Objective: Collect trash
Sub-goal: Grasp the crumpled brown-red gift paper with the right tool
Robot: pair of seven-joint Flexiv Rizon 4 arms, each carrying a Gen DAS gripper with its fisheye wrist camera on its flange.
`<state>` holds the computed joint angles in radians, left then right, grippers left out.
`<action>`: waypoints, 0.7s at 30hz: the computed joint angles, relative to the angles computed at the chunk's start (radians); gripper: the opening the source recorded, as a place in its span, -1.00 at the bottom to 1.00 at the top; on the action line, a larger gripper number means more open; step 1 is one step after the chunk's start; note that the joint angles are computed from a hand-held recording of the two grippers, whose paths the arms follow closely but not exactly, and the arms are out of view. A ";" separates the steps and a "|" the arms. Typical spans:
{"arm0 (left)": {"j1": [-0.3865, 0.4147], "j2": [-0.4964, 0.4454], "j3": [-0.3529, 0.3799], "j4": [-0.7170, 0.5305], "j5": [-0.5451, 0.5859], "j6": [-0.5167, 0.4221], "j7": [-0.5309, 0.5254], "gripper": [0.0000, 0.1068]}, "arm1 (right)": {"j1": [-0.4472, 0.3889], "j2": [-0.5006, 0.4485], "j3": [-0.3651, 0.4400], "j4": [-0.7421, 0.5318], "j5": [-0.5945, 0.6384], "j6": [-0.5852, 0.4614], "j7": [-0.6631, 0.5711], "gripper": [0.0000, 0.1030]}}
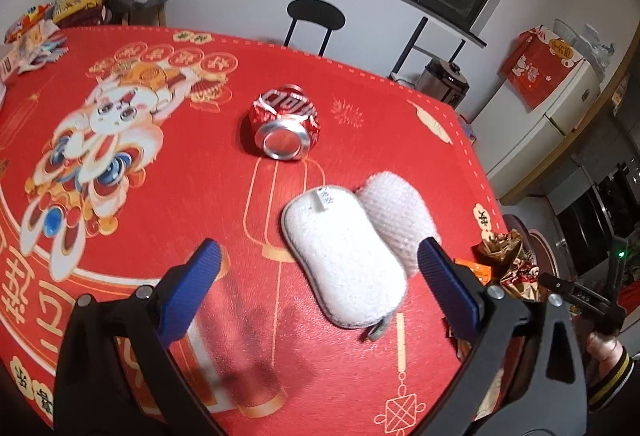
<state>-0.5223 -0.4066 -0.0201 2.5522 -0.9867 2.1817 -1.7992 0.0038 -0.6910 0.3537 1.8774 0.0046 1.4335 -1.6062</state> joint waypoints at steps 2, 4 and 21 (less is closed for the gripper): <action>0.045 -0.006 -0.005 0.011 0.083 -0.008 -0.049 0.82 | 0.028 -0.004 -0.035 0.003 0.009 0.005 0.046 0.90; 0.074 -0.011 -0.001 0.014 0.149 -0.020 -0.081 0.82 | 0.072 -0.007 -0.084 0.012 0.002 0.019 0.099 0.90; 0.158 -0.012 0.046 0.042 0.393 -0.050 -0.198 0.81 | 0.096 -0.051 -0.107 0.018 -0.093 0.022 0.324 0.17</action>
<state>-0.3645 -0.4182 0.0255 2.5941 -0.5940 2.1319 -1.9971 0.0999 -0.7418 0.2472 1.8955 -0.0889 1.4558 -1.2826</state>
